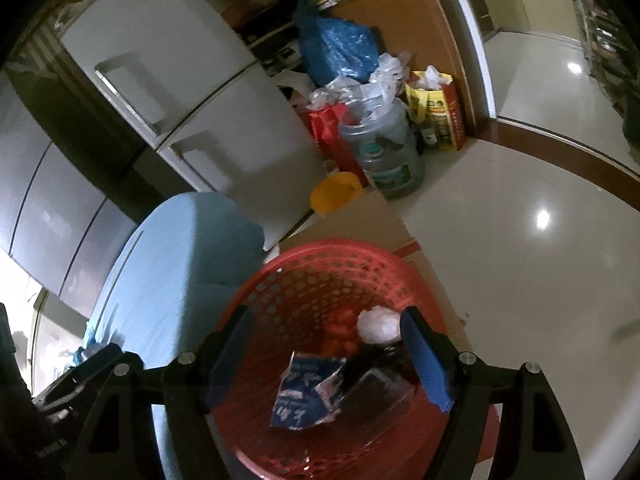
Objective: Collect trash
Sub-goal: 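Carry the carton and white ball over the red basket and open both tools, then grasp the white medicine box with the left tool while the right tool grasps the blue toothpaste box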
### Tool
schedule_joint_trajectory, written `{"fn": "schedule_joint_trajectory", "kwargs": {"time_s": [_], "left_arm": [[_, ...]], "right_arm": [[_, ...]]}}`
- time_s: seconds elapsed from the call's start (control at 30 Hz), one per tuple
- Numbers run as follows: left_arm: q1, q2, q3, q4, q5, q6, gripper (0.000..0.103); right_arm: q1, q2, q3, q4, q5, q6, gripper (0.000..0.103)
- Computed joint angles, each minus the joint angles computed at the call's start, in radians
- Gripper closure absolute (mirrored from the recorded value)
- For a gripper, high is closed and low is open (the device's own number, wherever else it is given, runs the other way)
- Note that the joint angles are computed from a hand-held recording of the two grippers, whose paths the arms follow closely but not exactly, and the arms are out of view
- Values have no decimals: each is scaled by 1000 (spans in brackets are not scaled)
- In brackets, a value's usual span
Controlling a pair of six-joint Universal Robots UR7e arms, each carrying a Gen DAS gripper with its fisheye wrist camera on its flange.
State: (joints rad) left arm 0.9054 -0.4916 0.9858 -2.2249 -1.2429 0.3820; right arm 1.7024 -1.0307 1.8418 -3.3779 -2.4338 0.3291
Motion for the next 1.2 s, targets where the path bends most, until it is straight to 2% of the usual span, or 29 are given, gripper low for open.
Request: {"fn": "schedule_joint_trajectory", "kwargs": {"time_s": [0.3, 0.57, 0.73, 0.83, 0.97, 1.2], "left_arm": [[68, -97, 61, -89, 97, -33, 19], [159, -126, 8, -121, 206, -120, 19], [211, -120, -62, -137, 241, -164, 19], [239, -97, -130, -138, 250, -172, 19], [273, -21, -296, -60, 259, -151, 19], [315, 142, -636, 144, 232, -158, 19]], "right_arm": [[45, 78, -81, 54, 20, -35, 24], [88, 166, -184, 135, 41, -81, 24], [110, 203, -232, 172, 36, -108, 24], [121, 225, -262, 208, 30, -112, 24], [135, 256, -311, 261, 24, -121, 24], [148, 315, -402, 356, 10, -129, 24]]}}
